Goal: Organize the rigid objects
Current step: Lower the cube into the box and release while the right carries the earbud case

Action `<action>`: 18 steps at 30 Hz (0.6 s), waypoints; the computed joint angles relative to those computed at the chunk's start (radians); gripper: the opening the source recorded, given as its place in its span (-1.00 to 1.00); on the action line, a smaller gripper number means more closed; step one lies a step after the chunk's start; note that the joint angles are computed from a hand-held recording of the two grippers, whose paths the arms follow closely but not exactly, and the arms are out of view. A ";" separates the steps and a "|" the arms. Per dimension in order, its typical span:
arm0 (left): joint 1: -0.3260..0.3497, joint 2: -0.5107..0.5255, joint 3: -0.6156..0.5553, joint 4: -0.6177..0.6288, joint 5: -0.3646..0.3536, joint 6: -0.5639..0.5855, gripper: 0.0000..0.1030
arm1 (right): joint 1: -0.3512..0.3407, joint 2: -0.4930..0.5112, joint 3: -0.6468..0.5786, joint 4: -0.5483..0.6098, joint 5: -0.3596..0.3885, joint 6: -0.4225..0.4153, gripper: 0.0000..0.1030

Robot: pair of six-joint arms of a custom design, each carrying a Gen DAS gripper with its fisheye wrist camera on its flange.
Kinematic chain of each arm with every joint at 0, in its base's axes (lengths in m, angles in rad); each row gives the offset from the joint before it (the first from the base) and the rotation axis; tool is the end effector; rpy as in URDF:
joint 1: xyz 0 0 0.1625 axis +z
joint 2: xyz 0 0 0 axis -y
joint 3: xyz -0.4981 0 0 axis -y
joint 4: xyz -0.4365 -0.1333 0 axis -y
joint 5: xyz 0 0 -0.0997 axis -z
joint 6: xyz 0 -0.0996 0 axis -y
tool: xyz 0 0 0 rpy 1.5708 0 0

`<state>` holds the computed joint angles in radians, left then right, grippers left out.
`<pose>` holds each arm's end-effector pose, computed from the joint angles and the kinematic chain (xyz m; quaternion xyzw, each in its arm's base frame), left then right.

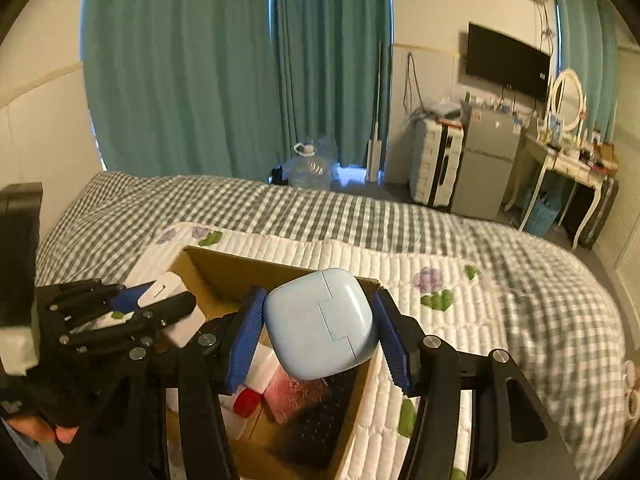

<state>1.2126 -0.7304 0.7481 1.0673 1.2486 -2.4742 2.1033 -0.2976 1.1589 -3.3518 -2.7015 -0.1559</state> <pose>-0.1133 -0.7728 0.3570 0.4364 0.8538 -0.2106 0.1904 0.4712 -0.7145 0.0310 0.0315 -0.7925 0.4580 0.4014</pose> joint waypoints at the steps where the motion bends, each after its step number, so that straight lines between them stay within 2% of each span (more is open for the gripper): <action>1: 0.002 0.007 0.002 -0.017 -0.006 0.018 -0.55 | -0.006 0.001 0.004 -0.003 0.002 -0.003 0.06; 4: 0.008 0.029 -0.012 -0.027 -0.005 0.038 -0.55 | -0.027 0.003 0.009 -0.006 0.015 -0.010 0.06; 7: 0.018 0.047 -0.038 -0.015 0.031 0.038 -0.55 | -0.042 -0.001 0.025 -0.007 0.037 0.005 0.06; 9: 0.023 0.035 -0.023 -0.048 0.048 0.044 -0.45 | -0.047 0.000 0.026 -0.006 0.045 0.007 0.06; 10: 0.023 0.031 -0.019 -0.063 0.051 0.046 -0.37 | -0.044 0.006 0.018 -0.004 0.042 0.007 0.06; 12: 0.020 0.010 0.004 -0.094 0.040 0.041 0.39 | -0.042 0.004 0.021 -0.003 0.046 0.009 0.06; 13: 0.019 -0.006 0.020 -0.115 0.046 0.040 0.44 | -0.044 -0.001 0.025 -0.005 0.046 0.009 0.06; 18: 0.016 -0.050 0.035 -0.113 0.063 0.040 0.45 | -0.026 0.005 0.014 0.019 0.023 0.020 0.06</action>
